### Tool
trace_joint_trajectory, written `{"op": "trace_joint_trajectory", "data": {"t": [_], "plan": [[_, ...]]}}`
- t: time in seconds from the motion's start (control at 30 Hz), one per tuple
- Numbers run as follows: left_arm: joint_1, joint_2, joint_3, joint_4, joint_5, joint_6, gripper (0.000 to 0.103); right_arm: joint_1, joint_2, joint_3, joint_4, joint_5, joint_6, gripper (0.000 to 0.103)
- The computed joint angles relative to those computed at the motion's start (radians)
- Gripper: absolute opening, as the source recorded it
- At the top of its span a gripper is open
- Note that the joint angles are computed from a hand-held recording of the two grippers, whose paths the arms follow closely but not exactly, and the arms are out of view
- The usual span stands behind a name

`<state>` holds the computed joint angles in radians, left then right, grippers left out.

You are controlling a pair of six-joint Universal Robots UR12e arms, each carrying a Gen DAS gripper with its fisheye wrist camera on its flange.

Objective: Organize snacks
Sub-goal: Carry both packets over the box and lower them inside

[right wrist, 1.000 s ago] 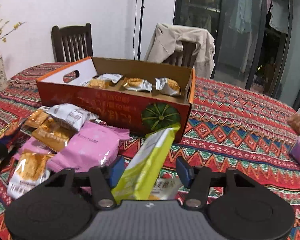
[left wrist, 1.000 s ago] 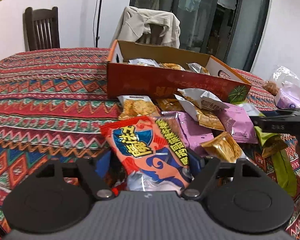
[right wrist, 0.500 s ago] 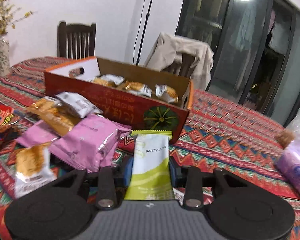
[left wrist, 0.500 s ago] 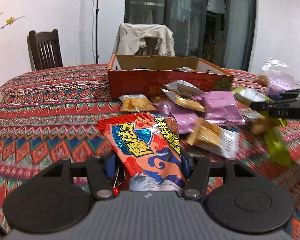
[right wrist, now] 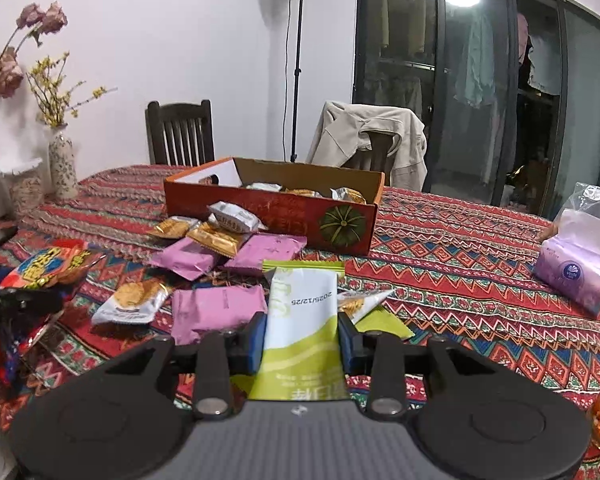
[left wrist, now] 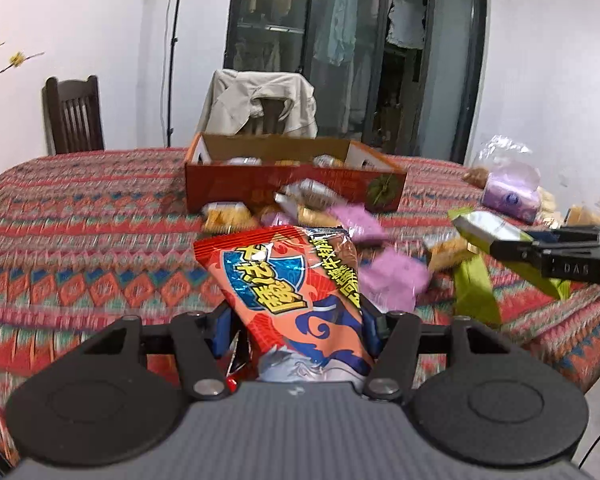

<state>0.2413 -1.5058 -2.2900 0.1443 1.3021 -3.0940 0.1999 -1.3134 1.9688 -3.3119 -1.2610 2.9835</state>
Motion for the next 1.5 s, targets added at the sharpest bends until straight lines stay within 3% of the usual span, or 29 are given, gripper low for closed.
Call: {"op": "trace_joint_trajectory", "data": {"t": [0.1, 0.17, 0.3, 0.4, 0.63, 0.8, 1.03, 1.1, 1.17, 1.27, 1.5], "plan": [[0.02, -0.026, 0.066, -0.003, -0.046, 0.009, 0.06, -0.009, 0.012, -0.031, -0.013, 0.043, 0.01, 0.035], [0.02, -0.06, 0.13, 0.009, -0.036, 0.012, 0.06, -0.013, 0.031, -0.076, -0.016, 0.071, 0.014, 0.035], [0.005, -0.154, 0.293, -0.059, 0.016, 0.011, 0.06, -0.015, 0.099, -0.227, 0.041, 0.098, 0.04, 0.035], [-0.015, -0.234, 0.408, -0.113, 0.08, 0.026, 0.06, -0.008, 0.172, -0.37, 0.154, 0.107, 0.059, 0.035], [-0.041, -0.41, 0.641, -0.275, 0.164, 0.016, 0.06, 0.034, 0.365, -0.703, 0.446, -0.004, 0.063, 0.036], [-0.045, -0.483, 0.722, -0.357, 0.205, 0.044, 0.06, 0.071, 0.46, -0.844, 0.574, -0.139, 0.009, 0.036], [-0.045, -0.496, 0.704, -0.409, 0.222, 0.081, 0.061, 0.105, 0.499, -0.878, 0.58, -0.27, -0.07, 0.039], [-0.045, -0.493, 0.695, -0.408, 0.228, 0.086, 0.064, 0.108, 0.5, -0.871, 0.553, -0.293, -0.076, 0.055], [-0.038, -0.482, 0.684, -0.421, 0.198, 0.081, 0.073, 0.104, 0.497, -0.861, 0.527, -0.291, -0.058, 0.059], [-0.033, -0.46, 0.666, -0.418, 0.178, 0.087, 0.077, 0.098, 0.479, -0.842, 0.508, -0.266, -0.041, 0.059], [-0.029, -0.374, 0.604, -0.39, 0.174, 0.093, 0.079, 0.078, 0.399, -0.761, 0.483, -0.176, -0.001, 0.074]]}}
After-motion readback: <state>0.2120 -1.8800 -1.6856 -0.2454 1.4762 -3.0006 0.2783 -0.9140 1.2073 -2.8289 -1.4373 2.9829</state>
